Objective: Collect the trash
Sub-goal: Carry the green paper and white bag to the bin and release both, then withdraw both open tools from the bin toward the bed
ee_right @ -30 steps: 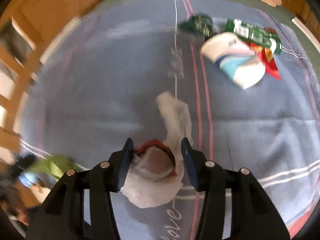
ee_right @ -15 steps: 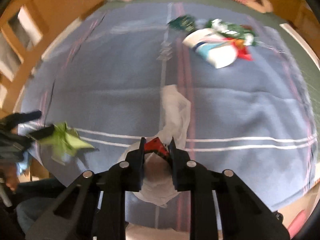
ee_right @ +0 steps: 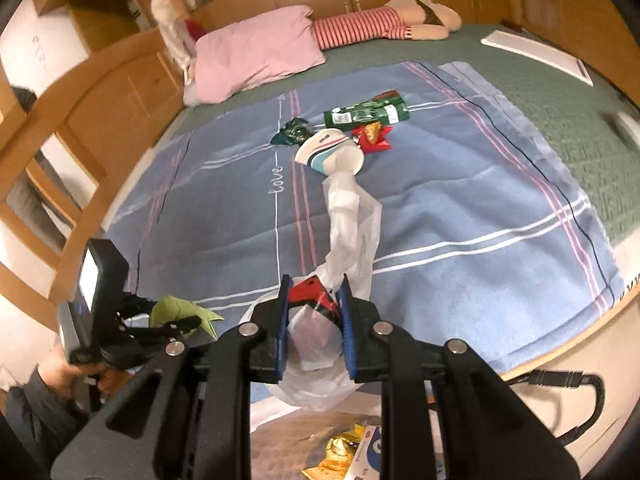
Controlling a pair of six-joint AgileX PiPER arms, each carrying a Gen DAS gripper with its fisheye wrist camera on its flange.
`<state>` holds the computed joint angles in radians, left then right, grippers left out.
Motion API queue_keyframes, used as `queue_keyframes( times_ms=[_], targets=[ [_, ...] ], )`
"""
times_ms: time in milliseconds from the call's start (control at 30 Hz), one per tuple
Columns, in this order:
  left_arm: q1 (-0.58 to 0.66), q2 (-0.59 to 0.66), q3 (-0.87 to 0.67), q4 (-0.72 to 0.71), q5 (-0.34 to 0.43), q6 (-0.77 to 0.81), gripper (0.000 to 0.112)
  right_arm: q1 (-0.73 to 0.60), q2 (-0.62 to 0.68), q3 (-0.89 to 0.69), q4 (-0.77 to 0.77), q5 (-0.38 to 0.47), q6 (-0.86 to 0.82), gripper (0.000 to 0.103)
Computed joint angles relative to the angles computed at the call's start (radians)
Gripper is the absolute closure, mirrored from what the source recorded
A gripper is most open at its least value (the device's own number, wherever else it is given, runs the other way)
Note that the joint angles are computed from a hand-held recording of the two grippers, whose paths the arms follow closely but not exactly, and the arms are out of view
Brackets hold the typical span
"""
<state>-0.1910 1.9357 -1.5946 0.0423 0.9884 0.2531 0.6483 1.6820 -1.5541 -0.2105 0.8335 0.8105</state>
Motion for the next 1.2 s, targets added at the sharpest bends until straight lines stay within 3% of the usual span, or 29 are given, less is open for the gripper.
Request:
queue_keyframes(
  times_ms=[100,200,433,567,733,767,800,867,1033,1067,1133,1200],
  targets=[
    [0.012,-0.02,-0.036,-0.016,0.034,-0.077,0.085,0.002,-0.045,0.03,-0.021,-0.003,0.007,0.081],
    [-0.013,-0.086,-0.043,0.019,0.005,-0.173,0.086,0.026,-0.102,0.068,-0.082,0.001,0.035,0.081],
    [-0.128,-0.384,0.124,0.1,-0.073,-0.365,0.085,0.079,-0.255,0.189,-0.098,-0.038,-0.009,0.081],
    [-0.194,-0.555,0.258,0.11,-0.108,-0.474,0.085,0.131,-0.337,0.223,-0.08,0.026,-0.065,0.081],
    [-0.227,-0.699,0.363,0.014,-0.102,-0.491,0.085,0.176,-0.403,0.312,0.067,0.122,-0.148,0.08],
    [-0.236,-0.701,0.37,0.007,-0.105,-0.496,0.085,0.194,-0.417,0.364,0.09,0.141,-0.16,0.072],
    [-0.25,-0.706,0.378,0.0,-0.103,-0.502,0.085,0.207,-0.423,0.377,0.078,0.152,-0.143,0.057],
    [-0.271,-0.702,0.392,-0.044,-0.103,-0.475,0.085,0.235,-0.455,0.419,0.022,0.169,-0.071,0.036],
    [-0.345,-0.664,0.431,-0.171,-0.123,-0.378,0.083,0.138,-0.628,0.486,-0.042,0.151,0.052,0.032],
    [-0.354,-0.65,0.435,-0.232,-0.12,-0.321,0.077,0.096,-0.674,0.484,-0.072,0.149,0.088,0.03],
    [-0.4,-0.605,0.444,-0.359,-0.106,-0.203,0.051,0.061,-0.713,0.488,-0.087,0.143,0.113,0.029],
    [-0.462,-0.573,0.448,-0.326,-0.129,-0.215,0.023,-0.007,-0.739,0.498,-0.053,0.133,0.075,0.029]
  ],
)
